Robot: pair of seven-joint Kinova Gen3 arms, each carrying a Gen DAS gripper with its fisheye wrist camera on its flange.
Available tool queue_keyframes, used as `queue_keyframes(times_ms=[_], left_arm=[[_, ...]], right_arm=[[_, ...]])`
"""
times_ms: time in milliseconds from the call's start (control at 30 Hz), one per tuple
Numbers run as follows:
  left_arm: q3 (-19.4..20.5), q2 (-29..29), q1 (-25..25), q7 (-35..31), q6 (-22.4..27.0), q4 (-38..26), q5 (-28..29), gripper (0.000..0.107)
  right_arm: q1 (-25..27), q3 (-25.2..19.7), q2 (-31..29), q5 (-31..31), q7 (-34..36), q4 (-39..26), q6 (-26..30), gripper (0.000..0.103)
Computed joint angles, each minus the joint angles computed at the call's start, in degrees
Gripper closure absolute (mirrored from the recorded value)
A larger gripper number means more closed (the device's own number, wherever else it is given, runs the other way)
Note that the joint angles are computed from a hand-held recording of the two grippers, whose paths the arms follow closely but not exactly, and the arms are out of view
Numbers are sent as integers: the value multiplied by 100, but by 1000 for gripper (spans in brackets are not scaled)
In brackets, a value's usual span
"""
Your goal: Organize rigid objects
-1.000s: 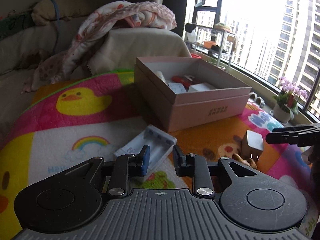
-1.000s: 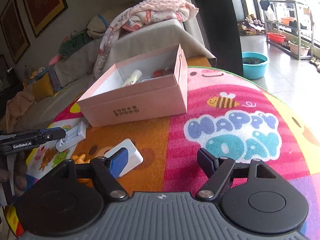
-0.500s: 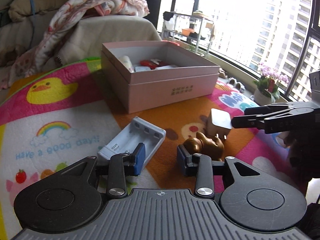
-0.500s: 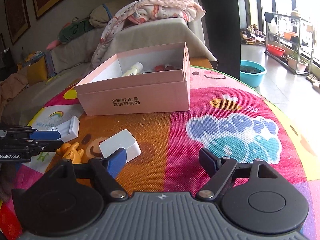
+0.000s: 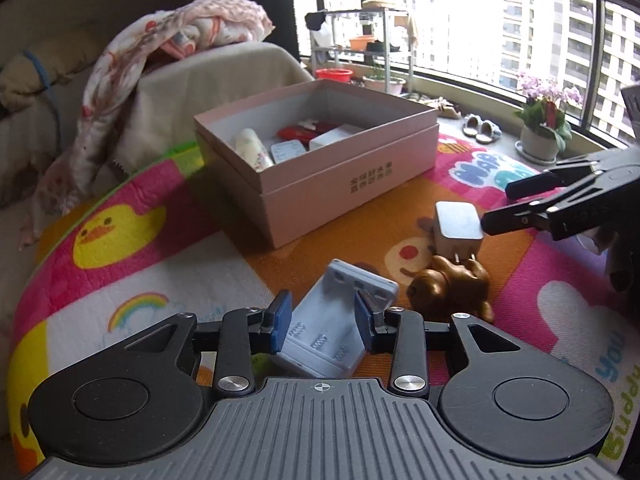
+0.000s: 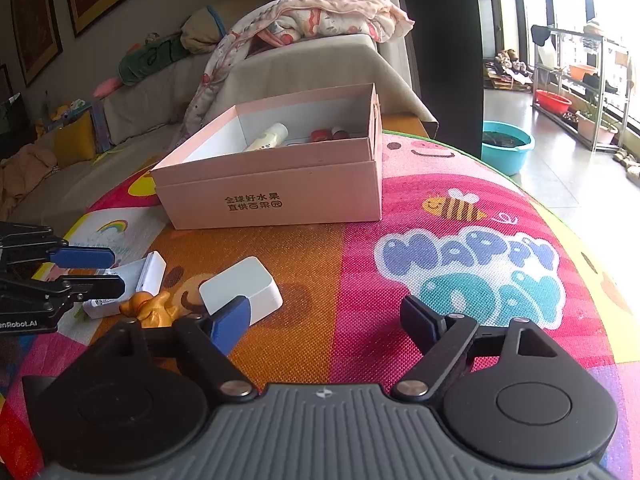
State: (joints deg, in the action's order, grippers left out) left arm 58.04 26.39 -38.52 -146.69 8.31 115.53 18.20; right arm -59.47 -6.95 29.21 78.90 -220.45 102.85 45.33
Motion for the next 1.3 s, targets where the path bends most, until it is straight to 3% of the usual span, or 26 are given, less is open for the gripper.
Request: queue_keyframes(times_ms=[233, 333, 400, 467, 567, 633, 733, 867, 967, 1033, 1133, 1300], left_arm=[[-1232, 165, 527, -308, 1408, -791, 1442, 69], [-1642, -89, 651, -867, 1550, -640, 2114, 69], [-1678, -183, 544, -1099, 1615, -515, 2412, 69], [-1470, -303, 331, -1340, 1379, -268, 2607, 70], [-751, -386, -239, -1805, 779, 156, 2892, 70], [-283, -571, -728, -1883, 781, 267, 2835, 70], [436, -819, -1523, -1562, 1385, 246, 2672, 70], [1436, -411, -2337, -850, 2317, 179, 1770, 70], [1603, -538, -2457, -387, 3016, 106, 1093, 70], [1478, -623, -2368, 79, 3482, 41, 914, 70], [769, -930, -1744, 698, 3908, -71, 990, 70], [-214, -1250, -437, 1098, 3193, -50, 1180, 70]], right_arm=[[17, -7, -3, 35, -29, 21, -24, 20], [24, -9, -1, 39, -30, 20, -29, 19], [33, -11, 1, 42, -14, 17, -43, 18], [36, -13, 3, 29, 21, 8, -46, 18], [40, -8, -1, 31, 34, 9, -71, 17], [40, -4, -14, 62, 8, 31, -89, 17], [45, -20, -27, 114, -32, 64, -94, 17], [65, -28, -5, 0, 137, -7, -86, 17], [50, -4, -6, 9, 115, -2, -102, 17], [43, 4, -7, 35, 76, 11, -110, 17], [38, 8, -9, 85, 2, 36, -111, 17], [56, -28, -20, 148, -95, 77, -98, 17]])
